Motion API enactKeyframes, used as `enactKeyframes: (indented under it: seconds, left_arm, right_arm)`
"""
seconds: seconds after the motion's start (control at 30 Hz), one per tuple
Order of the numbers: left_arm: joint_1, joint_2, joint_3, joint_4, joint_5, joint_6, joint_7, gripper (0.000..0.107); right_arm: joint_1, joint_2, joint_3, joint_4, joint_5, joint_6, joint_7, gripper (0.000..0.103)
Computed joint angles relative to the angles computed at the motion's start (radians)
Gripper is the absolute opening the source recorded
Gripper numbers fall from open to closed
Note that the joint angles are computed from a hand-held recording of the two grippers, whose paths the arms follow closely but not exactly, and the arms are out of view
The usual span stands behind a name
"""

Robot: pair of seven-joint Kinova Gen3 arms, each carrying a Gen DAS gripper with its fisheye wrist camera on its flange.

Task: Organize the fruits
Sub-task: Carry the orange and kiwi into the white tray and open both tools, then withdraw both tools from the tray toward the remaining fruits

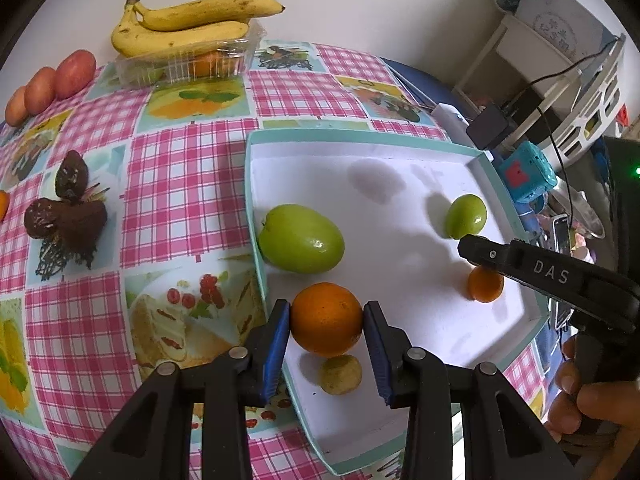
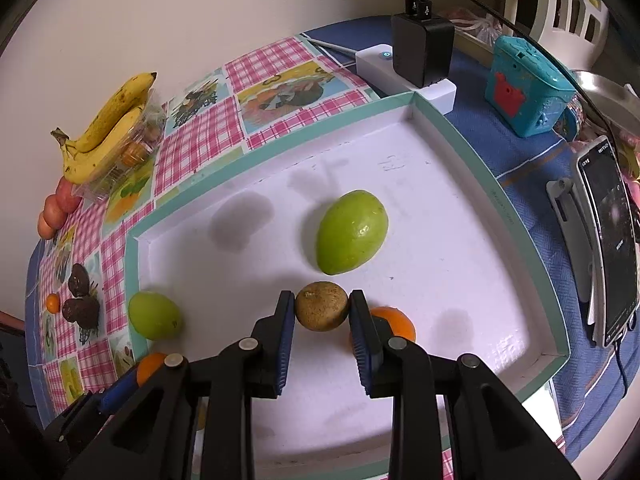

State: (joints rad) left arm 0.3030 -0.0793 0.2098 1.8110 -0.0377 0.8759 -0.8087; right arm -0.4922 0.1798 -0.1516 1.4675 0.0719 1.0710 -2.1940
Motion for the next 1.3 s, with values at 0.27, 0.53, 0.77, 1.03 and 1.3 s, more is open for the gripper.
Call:
enactKeyframes:
  seconds: [0.27, 0.53, 0.77, 1.03, 1.3]
  left_arm:
    - [-0.007, -0.006, -0.009, 0.006, 0.028, -0.006, -0.013, 0.042]
    - [-0.023, -0.041, -0.013, -0.002, 0.034, 0.001, -0.016, 0.042]
    - [-0.089, -0.105, -0.011, -0.001, -0.016, 0.059, 0.057, 0.065]
    - [-0.197, -0.143, 0.025, -0.001, -0.233, 0.272, 0.277, 0.094]
    - [-0.285, -0.223, -0.004, 0.062, -0.352, 0.381, 0.381, 0.103]
  right_arm:
    - [0.012, -0.01, 0.002, 0.011, -0.017, -0.01, -0.01, 0.029]
    - [0.007, -0.016, 0.002, 0.009, -0.001, -0.005, -0.023, 0.029]
    - [0.008, -0.036, -0.005, 0.012, 0.002, -0.024, -0.026, 0.029]
    - [-0.042, -0.01, -0.027, -0.02, 0.038, 0.0, -0.006, 0.043]
    - [-0.099, 0.004, -0.04, -0.027, 0.062, -0.031, 0.013, 0.082]
